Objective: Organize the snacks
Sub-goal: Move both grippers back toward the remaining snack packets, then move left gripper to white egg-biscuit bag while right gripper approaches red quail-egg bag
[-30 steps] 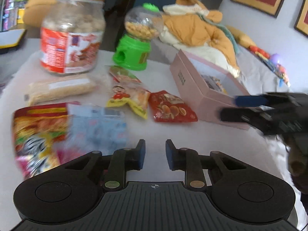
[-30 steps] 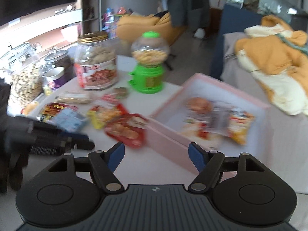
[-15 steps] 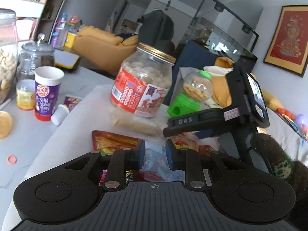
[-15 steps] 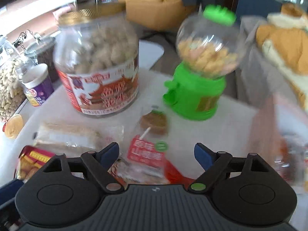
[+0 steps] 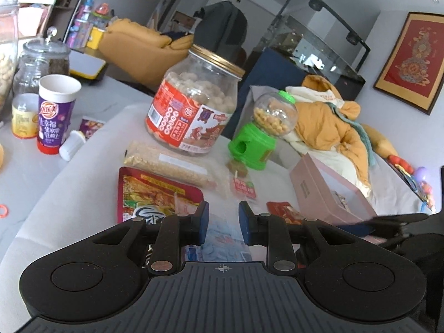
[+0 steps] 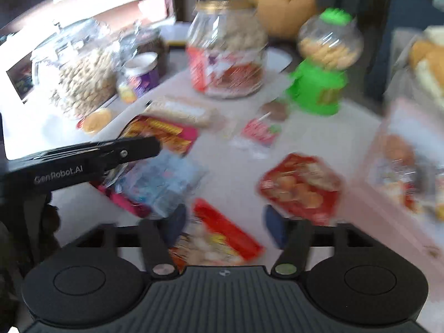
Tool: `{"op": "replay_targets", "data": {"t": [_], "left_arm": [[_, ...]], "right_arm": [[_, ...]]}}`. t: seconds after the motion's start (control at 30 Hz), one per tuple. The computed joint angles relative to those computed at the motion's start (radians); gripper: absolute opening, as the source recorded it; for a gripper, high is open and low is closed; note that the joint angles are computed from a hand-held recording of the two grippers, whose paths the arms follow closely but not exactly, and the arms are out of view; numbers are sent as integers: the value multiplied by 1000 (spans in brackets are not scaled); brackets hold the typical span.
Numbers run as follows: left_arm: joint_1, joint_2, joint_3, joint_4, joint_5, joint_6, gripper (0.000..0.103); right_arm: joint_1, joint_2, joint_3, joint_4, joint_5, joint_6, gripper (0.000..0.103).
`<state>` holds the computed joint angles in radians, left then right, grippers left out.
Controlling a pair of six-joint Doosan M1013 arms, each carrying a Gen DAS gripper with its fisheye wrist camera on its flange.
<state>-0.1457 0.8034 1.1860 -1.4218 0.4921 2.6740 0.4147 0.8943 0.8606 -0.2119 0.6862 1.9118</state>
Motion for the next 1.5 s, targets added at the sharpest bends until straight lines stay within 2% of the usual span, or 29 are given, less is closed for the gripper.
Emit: {"op": "replay_targets", "data": {"t": [0.03, 0.1, 0.33, 0.4, 0.47, 0.53, 0.67, 0.73, 0.9, 0.93, 0.97, 1.03, 1.1, 1.2, 1.3, 1.5], "left_arm": [[-3, -2, 3, -9, -9, 9, 27], [-7, -7, 15, -42, -27, 42, 27], [-17, -22, 56, -193, -109, 235, 27], [-12, -19, 53, -215, -102, 242, 27], [-9, -18, 53, -229, -99, 250, 27], [-6, -17, 53, -238, -88, 255, 27], [-4, -19, 58, -270, -60, 292, 27], [-3, -20, 60, -262, -42, 296, 27], [-1, -29, 58, -109, 57, 183, 27], [-5, -33, 60, -77, 71, 173, 27], [-13, -38, 61, -33, 75, 162, 27], [-38, -49, 58, 118, 49, 108, 27], [-67, -62, 63, 268, 0, 66, 27], [-102, -78, 83, 416, -55, 31, 31], [-126, -94, 111, 499, -109, 19, 33], [-145, -105, 124, 600, -120, -13, 39]], "right_arm": [[5, -17, 36, -101, -30, 89, 84], [10, -18, 47, -250, -19, 245, 85], [-2, 75, -82, -277, 59, 479, 85], [1, 118, -151, -286, 118, 491, 88], [1, 126, -155, -324, 103, 526, 88], [-4, 114, -137, -313, 94, 523, 79], [-27, 39, -10, -168, -2, 418, 79], [-26, 7, 45, -170, -4, 403, 79], [-23, -100, 248, -242, -74, 409, 79], [-22, -120, 289, -274, -95, 435, 81], [-21, -135, 321, -312, -106, 470, 90], [-21, -154, 363, -358, -111, 534, 101], [-24, -169, 400, -390, -141, 591, 103], [-17, -176, 421, -470, -140, 658, 103], [-14, -180, 439, -544, -141, 741, 103], [-15, -187, 463, -626, -139, 880, 103]]}}
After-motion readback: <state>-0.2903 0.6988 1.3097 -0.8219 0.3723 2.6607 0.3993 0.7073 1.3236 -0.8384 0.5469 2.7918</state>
